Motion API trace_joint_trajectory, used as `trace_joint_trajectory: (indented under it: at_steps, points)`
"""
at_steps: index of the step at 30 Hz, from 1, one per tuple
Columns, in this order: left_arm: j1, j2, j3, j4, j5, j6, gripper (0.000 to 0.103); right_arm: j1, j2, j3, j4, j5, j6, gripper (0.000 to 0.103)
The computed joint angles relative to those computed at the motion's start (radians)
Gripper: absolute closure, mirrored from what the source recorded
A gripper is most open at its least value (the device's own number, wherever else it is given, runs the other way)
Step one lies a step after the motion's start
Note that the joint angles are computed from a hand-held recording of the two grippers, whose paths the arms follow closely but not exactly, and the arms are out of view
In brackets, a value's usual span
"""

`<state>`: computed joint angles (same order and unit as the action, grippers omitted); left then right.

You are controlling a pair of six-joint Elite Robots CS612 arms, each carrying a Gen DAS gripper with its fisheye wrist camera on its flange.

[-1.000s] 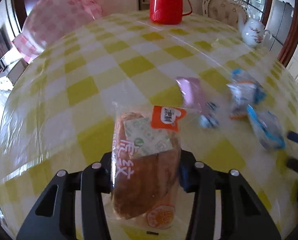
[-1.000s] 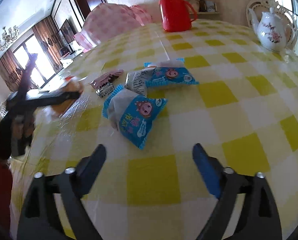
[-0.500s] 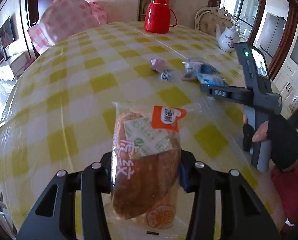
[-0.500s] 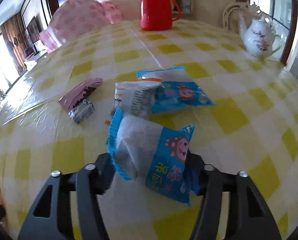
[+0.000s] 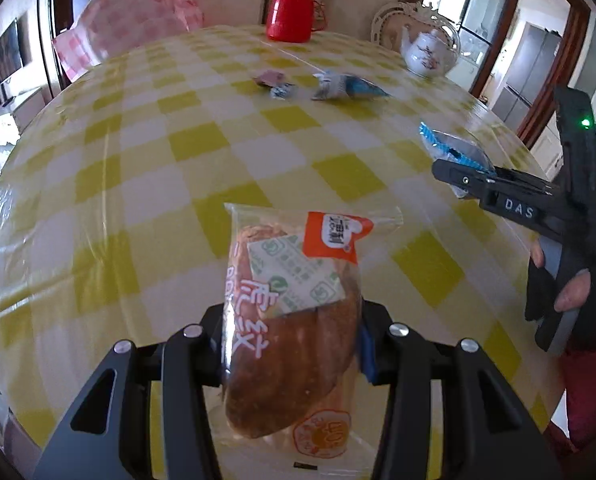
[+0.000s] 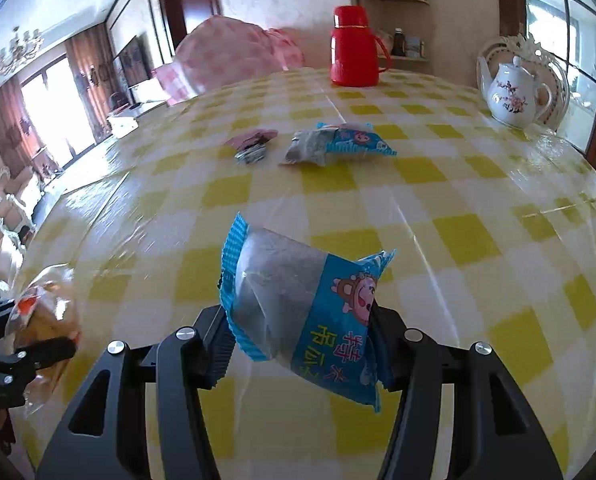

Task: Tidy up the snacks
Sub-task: 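Grasp the bread loaf bag with the left gripper while the right gripper grasps the blue cartoon packet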

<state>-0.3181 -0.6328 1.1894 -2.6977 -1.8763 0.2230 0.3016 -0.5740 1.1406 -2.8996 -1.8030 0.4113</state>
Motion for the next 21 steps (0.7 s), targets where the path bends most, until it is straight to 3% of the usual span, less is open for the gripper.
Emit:
trace_joint_trajectory:
  at_steps: [9, 21]
  points:
    - [-0.007, -0.066, 0.136, -0.08, 0.027, 0.0, 0.056, 0.057, -0.04, 0.08, -0.066, -0.043, -0.096, 0.048]
    - [0.03, -0.136, 0.281, -0.199, 0.028, -0.059, 0.056, 0.117, -0.034, 0.068, -0.086, -0.05, -0.206, 0.048]
